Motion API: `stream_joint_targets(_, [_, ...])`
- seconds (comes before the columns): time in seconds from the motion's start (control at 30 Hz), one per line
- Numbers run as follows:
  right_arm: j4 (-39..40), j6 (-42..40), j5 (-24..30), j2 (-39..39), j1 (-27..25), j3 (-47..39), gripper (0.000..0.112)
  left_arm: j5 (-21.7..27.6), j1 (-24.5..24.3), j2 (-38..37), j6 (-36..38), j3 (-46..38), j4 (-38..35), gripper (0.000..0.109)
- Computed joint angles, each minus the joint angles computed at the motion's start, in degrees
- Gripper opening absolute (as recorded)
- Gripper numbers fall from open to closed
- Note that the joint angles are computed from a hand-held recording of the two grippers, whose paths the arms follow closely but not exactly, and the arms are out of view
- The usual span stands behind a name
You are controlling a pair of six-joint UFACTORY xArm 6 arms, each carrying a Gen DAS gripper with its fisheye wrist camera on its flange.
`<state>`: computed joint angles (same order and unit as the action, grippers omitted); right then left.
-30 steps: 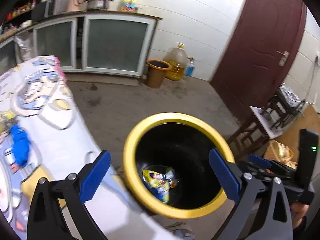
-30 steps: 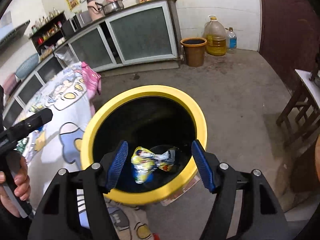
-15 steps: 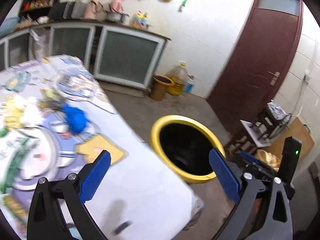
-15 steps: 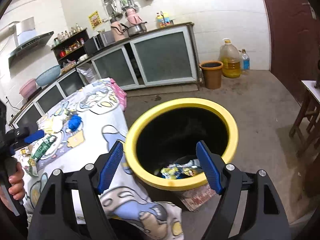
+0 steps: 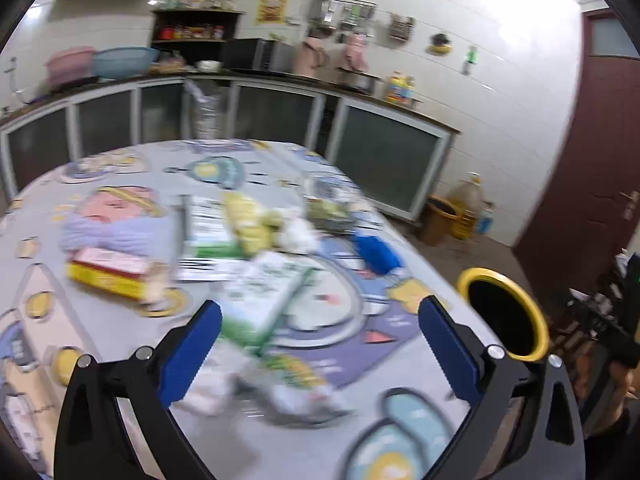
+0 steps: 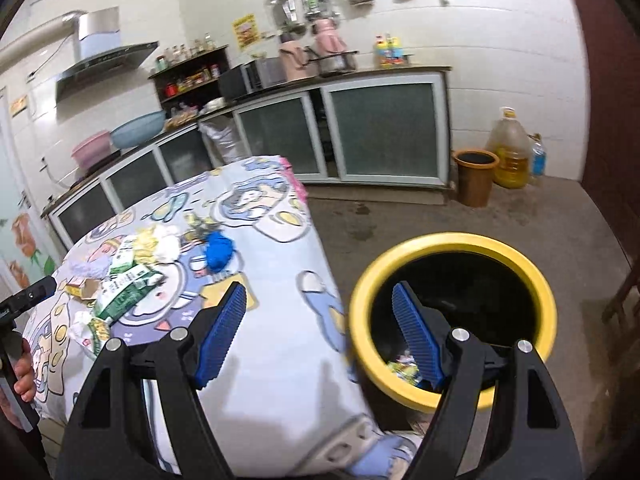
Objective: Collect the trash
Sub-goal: 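Move both open tools back over the table, then grasp the blue glove with the right tool while the left tool grasps the red-yellow box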
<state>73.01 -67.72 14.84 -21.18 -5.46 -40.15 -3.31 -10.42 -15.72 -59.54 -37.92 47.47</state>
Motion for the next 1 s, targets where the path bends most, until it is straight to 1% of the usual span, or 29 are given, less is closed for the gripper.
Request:
stream_joint_targets(0.03, [-0.32, 0.08, -0.33, 0.37, 0.94, -0.39, 0.072, 0.68, 1.63, -1.35, -2.08, 0.77, 2.58, 0.095])
stream_joint_targets(0.07, [-0.76, 0.23, -0.89, 1.00, 2.33, -1.09, 0.072, 0.83, 3.01, -2.32, -1.91, 1.63, 2.78, 0.095])
stream_joint_targets(0.13, [-1.84, 0.53, -1.34, 2.16, 4.09, -2.26, 0.072, 2.05, 5.52, -3.93, -0.27, 3.01, 1.13, 0.095])
stream_joint_targets(0.23, [-3.39, 1.35, -1.78, 3.73, 6.54, -3.85, 0.072, 2.92, 7.94, -5.71, 4.33, 5.07, -4.29, 0.095])
stream_joint_targets(0.27, [-4.10, 1.79, -1.70, 4.23, 7.25, -4.37, 0.072, 3.14, 8.83, -6.00, 4.83, 5.42, -4.86, 0.095])
stream_joint_targets(0.37, [-5.98, 2.56, -2.03, 5.87, 9.23, -5.96, 0.073, 3.82, 11.33, -6.48, 4.79, 6.09, -4.03, 0.095])
stream_joint_targets(0.43, [-6.62, 2.53, -2.66, 6.68, 10.57, -6.62, 0.073, 4.81, 12.42, -6.78, 3.49, 6.29, -1.79, 0.095])
stream_joint_targets(0.5, [-7.45, 2.40, -2.91, 7.64, 11.63, -7.42, 0.073, 5.39, 13.35, -6.52, 4.20, 6.36, -1.96, 0.095])
stream_joint_targets(0.63, [-8.78, 2.71, -3.49, 9.96, 13.34, -9.21, 0.073, 4.77, 14.41, -4.24, 9.34, 5.86, -8.20, 0.095])
stream_joint_targets(0.7, [-9.60, 3.21, -3.92, 11.25, 14.20, -10.26, 0.073, 4.64, 14.89, -3.08, 8.99, 5.13, -8.12, 0.095])
stream_joint_targets(0.8, [-9.86, 2.93, -3.90, 12.84, 15.05, -11.60, 0.073, 4.28, 15.15, -0.99, 11.63, 4.15, -10.43, 0.095])
stream_joint_targets(0.9, [-9.94, 2.45, -3.76, 14.36, 15.74, -12.92, 0.073, 3.36, 15.22, 0.68, 15.95, 3.59, -14.27, 0.095])
stream_joint_targets(0.93, [-9.98, 2.46, -3.49, 14.86, 15.84, -13.41, 0.073, 2.69, 14.91, 1.21, 19.65, 3.67, -18.09, 0.095])
stream_joint_targets(0.97, [-10.22, 2.63, -3.14, 15.35, 15.88, -13.89, 0.073, 2.49, 14.72, 1.69, 21.66, 3.53, -20.23, 0.095])
stream_joint_targets(1.0, [-10.26, 2.59, -3.00, 15.99, 16.07, -14.45, 0.073, 2.50, 14.76, 1.95, 21.71, 3.37, -20.32, 0.095])
